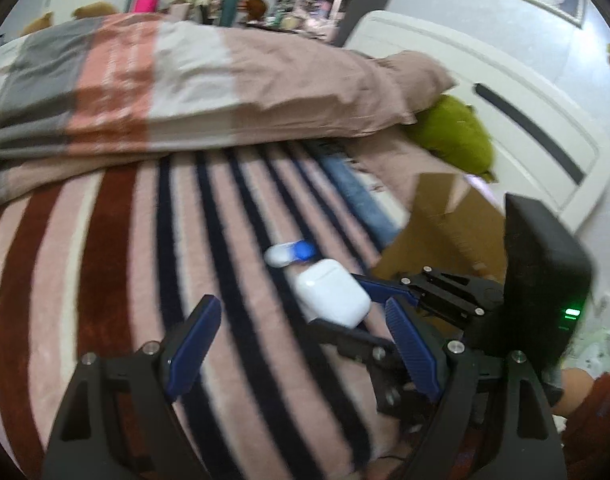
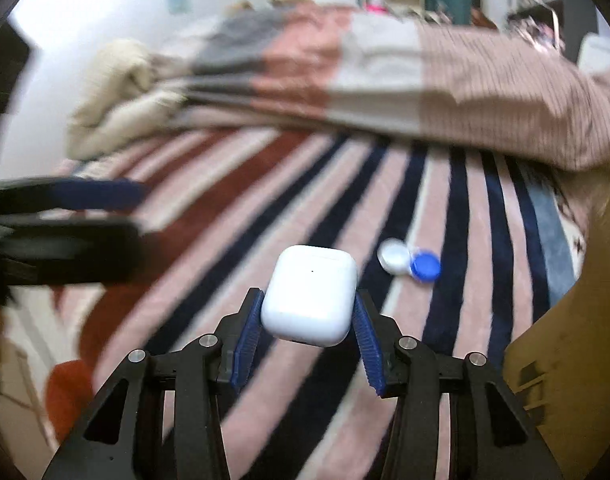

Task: Organize rigid objects
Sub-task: 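Lower the earbud case into the cardboard box and release it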

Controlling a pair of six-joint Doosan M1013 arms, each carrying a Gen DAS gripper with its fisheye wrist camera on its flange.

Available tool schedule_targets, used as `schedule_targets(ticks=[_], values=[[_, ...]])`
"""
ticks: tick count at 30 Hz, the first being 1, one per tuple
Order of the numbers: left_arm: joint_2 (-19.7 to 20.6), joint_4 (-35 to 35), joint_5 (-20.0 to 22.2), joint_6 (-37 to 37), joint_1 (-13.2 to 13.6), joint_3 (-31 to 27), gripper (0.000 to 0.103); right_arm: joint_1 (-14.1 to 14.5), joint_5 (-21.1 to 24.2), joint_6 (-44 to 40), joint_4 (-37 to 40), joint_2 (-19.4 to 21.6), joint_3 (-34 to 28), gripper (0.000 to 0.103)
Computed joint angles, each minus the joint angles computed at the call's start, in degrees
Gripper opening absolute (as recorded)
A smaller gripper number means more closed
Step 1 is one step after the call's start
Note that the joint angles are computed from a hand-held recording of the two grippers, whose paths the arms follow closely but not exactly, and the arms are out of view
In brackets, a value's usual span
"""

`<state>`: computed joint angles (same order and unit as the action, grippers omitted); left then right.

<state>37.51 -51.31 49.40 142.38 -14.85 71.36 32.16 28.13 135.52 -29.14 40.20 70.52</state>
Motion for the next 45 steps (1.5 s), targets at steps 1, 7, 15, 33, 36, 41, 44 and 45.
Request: schedule_targets(ticks=[1, 7, 15, 33, 36, 41, 44, 45], values=[[-0.01, -0.93, 1.21, 0.7, -0.26, -0.49, 0.081, 0.13, -0.98, 0.35, -1.03, -0.9, 0.75, 0.041], [1.17, -3.85, 7.71, 2.15, -2.58, -4.79, 0.054, 0.35, -4.44, 7.96, -12.11, -6.82, 6.42, 0.041], [2.95, -1.51, 9.82, 1.85, -7.9, -9.92, 0.046, -1.78, -2.69, 17.75, -20.98, -11.95, 13.05, 0.041], [6.63, 3.66, 9.68, -0.55, -12.71, -15.22, 0.071, -5.98, 5.62, 11.11, -10.7, -14.5, 16.9, 0.054], [5.25, 1.73, 8.4, 0.61, -11.74, -13.38, 0.075, -5.04, 6.47, 12.06, -12.31, -14.74, 16.66, 0.054], [1.38, -0.88, 1.93, 2.09, -8.5, -8.14, 0.078, -3.45, 5.07, 11.65, -12.86, -14.37, 14.79, 0.054], [-0.29, -0.93, -1.55, 1.53, -6.37, -5.71, 0.078, -2.04, 3.07, 8.56, -11.03, -12.94, 12.05, 0.054], [-0.81, -1.07, -2.61, 1.49, -5.51, -4.81, 0.079, -1.75, 2.6, 6.7, -9.52, -12.36, 11.09, 0.055]])
